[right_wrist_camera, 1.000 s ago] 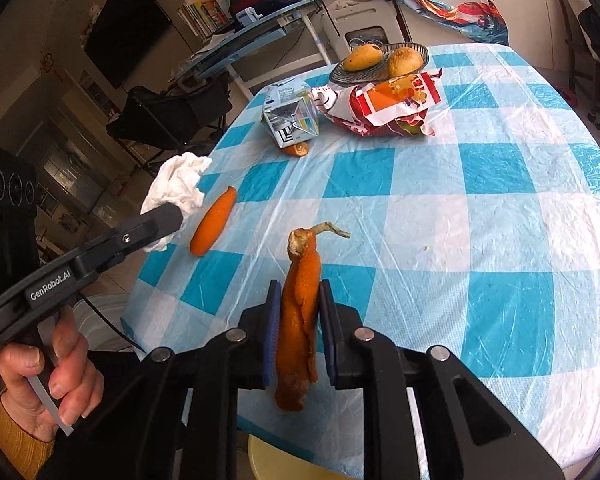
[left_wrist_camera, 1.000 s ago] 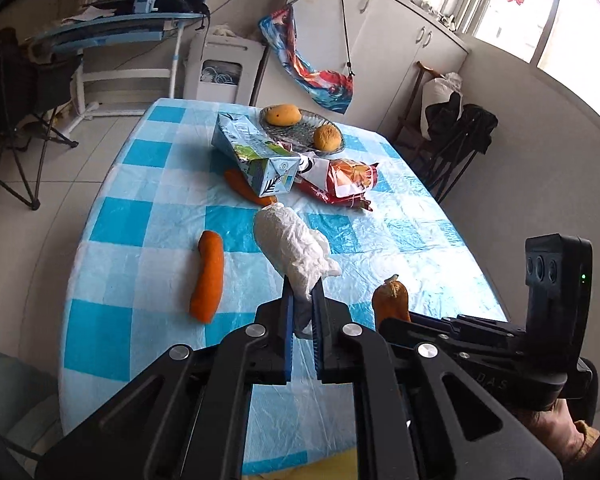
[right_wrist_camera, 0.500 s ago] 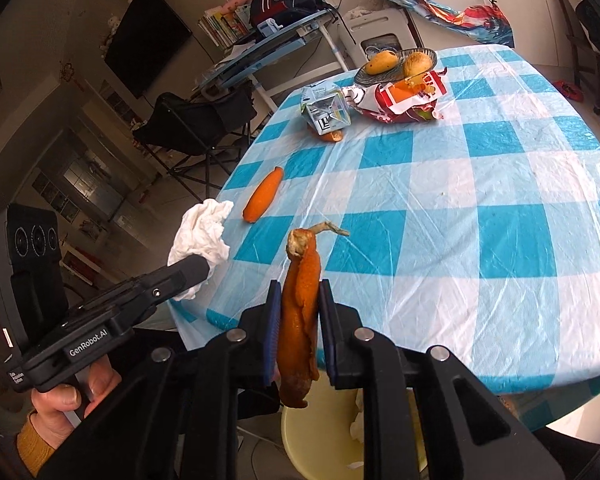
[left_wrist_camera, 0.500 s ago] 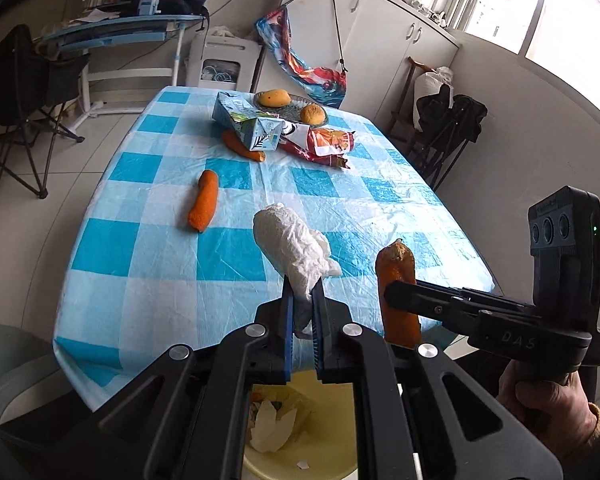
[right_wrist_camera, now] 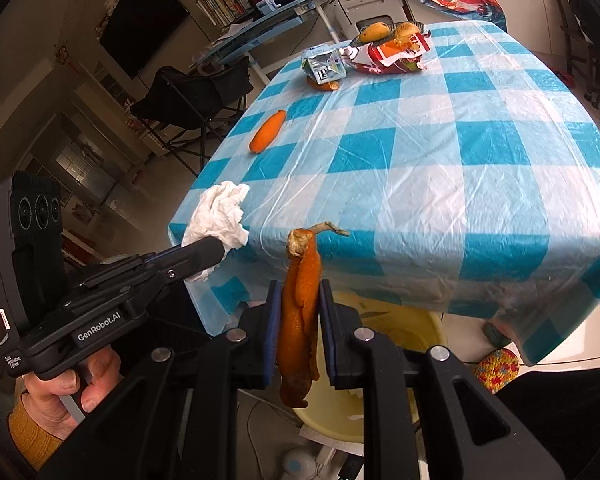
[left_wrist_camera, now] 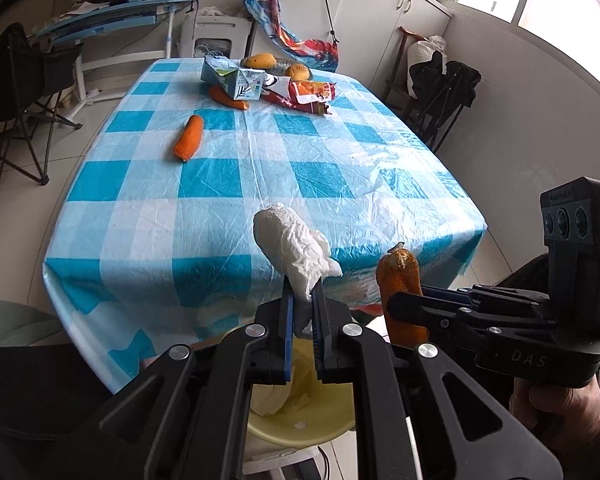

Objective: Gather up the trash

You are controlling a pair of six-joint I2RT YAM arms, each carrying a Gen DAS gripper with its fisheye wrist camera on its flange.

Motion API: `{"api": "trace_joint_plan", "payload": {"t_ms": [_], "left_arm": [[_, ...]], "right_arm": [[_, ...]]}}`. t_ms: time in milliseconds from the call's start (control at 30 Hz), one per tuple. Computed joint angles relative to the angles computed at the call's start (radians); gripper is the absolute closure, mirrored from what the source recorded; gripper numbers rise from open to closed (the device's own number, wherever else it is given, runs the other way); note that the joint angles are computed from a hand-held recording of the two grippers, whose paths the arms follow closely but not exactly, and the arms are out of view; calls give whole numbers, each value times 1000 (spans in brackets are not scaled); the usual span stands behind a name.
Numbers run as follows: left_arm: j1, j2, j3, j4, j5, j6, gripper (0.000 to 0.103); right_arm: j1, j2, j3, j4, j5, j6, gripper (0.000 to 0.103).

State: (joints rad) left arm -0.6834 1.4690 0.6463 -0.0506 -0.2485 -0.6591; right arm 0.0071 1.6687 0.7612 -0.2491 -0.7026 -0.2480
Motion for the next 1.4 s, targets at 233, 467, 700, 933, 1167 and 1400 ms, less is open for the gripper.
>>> {"api": "trace_joint_plan", "payload": {"t_ms": [233,467,700,933,1167,1400], "left_arm": [[-75,32,-1,-70,25,-64,95],[-118,75,35,-127,-4,-68,88],[-139,61,44,-151,-123,-79,69],[-169,40,55,-187,-274,-101,49],[-174,27,54,-205,-337,-122,38],[-174,29,57,-216,-360,-131,37]], "right_arm": [[-21,-30,-39,19,27,18,74],[-32,-74,-89,105,6,51,60],[-25,-89,-114,171,-2,78,52],[-2,-80,-115,196,25,87,49],[19,-74,-120,213,52,87,48],[35,-77,-128,227,73,88,47]]}}
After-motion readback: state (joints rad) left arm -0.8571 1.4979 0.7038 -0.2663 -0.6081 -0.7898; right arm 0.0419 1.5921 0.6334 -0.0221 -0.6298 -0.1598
